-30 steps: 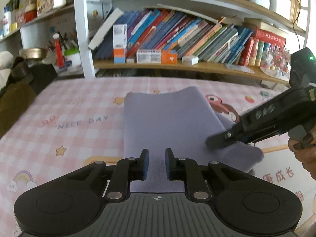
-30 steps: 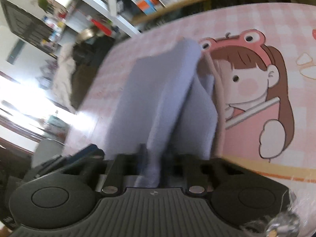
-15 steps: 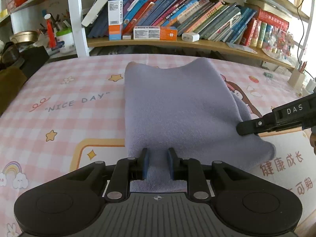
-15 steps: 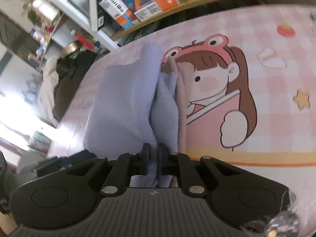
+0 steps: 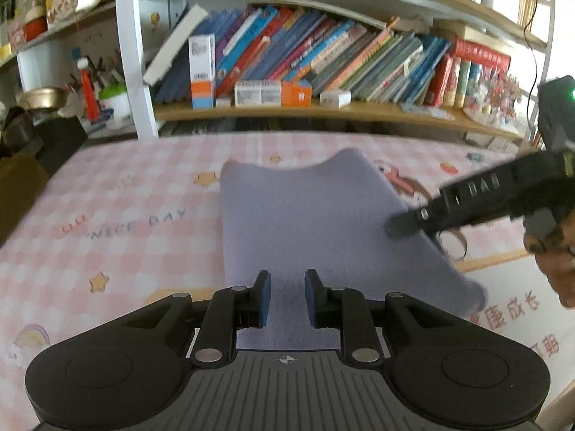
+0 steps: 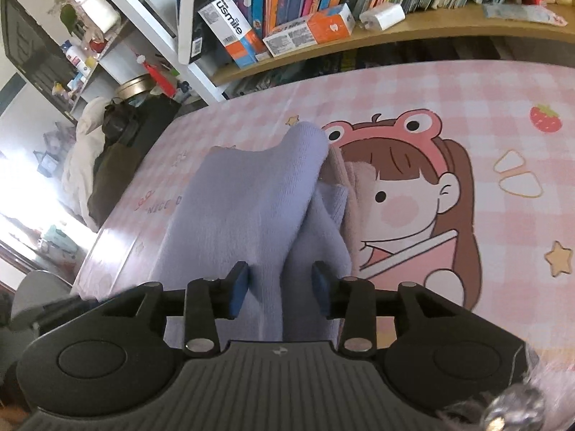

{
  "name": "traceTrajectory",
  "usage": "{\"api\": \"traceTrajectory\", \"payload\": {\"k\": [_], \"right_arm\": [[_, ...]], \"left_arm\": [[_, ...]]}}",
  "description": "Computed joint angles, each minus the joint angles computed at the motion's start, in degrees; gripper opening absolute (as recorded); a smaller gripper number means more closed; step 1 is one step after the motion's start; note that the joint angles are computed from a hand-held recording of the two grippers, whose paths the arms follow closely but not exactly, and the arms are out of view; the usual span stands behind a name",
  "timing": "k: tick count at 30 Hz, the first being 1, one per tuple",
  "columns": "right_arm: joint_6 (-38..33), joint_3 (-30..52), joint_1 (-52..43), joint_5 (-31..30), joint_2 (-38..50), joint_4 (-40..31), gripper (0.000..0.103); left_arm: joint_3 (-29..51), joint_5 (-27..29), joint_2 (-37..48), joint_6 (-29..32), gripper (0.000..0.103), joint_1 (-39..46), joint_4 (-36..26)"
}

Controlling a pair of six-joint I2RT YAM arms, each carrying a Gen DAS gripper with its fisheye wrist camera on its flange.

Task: Fold clothes
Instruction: 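Hold the folded edge with both grippers and lay it flat on the sweater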

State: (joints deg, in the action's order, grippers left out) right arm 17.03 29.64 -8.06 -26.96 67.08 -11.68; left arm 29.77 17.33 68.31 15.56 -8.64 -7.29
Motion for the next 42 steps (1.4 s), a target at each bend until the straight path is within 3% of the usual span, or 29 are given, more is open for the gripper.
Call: {"api": "traceTrajectory", "payload": {"k": [2,6,7,10,13,18,22,29,34,38,42], "right_arm": [[-0.36,-0.33,-0.14,-1.77,0.13,1.33,0.011],[-0.26,-7.07,-4.12,-10.93,-13.02,7.32,0.011],[-0.19,-7.52,-4.11,-9.94,-14.79,6.57,0.011],[0.18,-6.06,-1.05,2.94,-10.64,3.25,0.006],[0.20,-5.72,-3.19,4.71,-3.00,4.84,0.004],[-1.56,-5.57,-3.36,4.62,-9.06,-0.08,0.007],[-2.84,-5.42,-3.05,5.66,-18.59,-7.10,0.026],[-5.33,-2.38,-2.10,4.23,-28.56,-21.15,0.031],[-1.63,-2.90,8.53,10.55,-29.32,-21.39,0.030],[2.24,-4.51,14.63,18.28,-23.15,-17.38,0.017],[5.93,-7.00,12.68,17.34,-17.68,-12.72,0.013]], "left_arm": [[-0.19,-0.36,1.33,-0.18,0.022,0.06,0.53],[-0.27,1.31,1.96,-0.25,0.022,1.46,0.87],[-0.22,1.39,2.22,-0.28,0.022,1.59,0.94],[-0.44,0.93,2.41,-0.47,0.022,1.29,1.39],[-0.16,0.77,2.56,-0.15,0.022,1.12,1.10],[0.29,1.84,2.68,0.19,0.022,1.95,0.60],[0.10,4.23,-1.01,0.95,0.022,3.28,-0.29],[1.27,6.73,-3.09,2.88,0.022,5.76,-0.52],[1.82,7.37,-0.87,3.79,0.022,5.61,-0.24],[1.69,7.84,0.82,5.28,0.022,5.37,-0.30],[1.92,6.66,4.07,6.88,0.022,4.95,-0.40]]}}
